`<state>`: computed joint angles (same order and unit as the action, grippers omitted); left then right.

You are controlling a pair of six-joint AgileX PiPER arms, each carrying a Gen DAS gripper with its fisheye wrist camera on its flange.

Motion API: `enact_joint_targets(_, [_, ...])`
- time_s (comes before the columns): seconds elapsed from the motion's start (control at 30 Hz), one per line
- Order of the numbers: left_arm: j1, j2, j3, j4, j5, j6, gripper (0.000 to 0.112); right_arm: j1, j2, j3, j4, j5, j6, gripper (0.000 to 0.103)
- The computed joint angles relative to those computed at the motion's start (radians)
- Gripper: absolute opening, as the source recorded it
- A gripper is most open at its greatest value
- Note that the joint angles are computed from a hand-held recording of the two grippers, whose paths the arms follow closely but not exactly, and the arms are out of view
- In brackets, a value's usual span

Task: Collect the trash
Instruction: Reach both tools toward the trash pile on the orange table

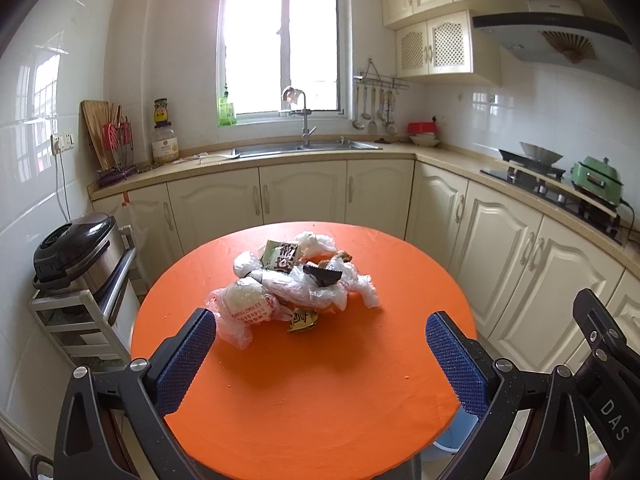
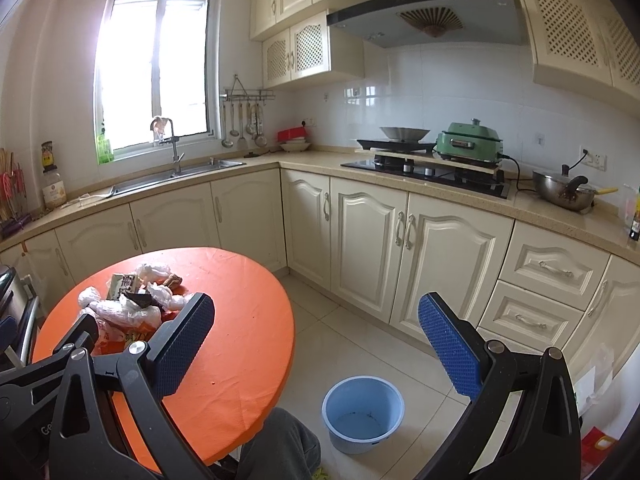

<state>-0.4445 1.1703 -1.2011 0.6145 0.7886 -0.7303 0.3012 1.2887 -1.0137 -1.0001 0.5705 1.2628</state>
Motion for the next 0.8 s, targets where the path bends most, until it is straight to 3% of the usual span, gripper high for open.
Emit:
enact_joint_targets(0.23, [0.205,0.094,-0.069,-0.231,-0.039,0.252,0.102,0.055,0.123,-0.115,0.087,0.05,-0.07,0.103])
enact_joint_targets(0.43, [0.406,0.206,-0.157,-0.443,-0.011,0.492,0.102,0.113,0.266,-0.255,0.208,0.068,-0.169,0.103])
enact_joint_targets(0.57, [0.546,0.326,-0.256,-0.586,0.051,0.66,0.102,0.157,0.384,-0.376,0.295,0.097,-0.241,0.103])
enact_joint_targets(0.8, [0.678,0.553,-0.51,-0.758,0.176,0.807,0.102,0.198,0.594,-0.612,0.416,0.204,-0.352,0.103])
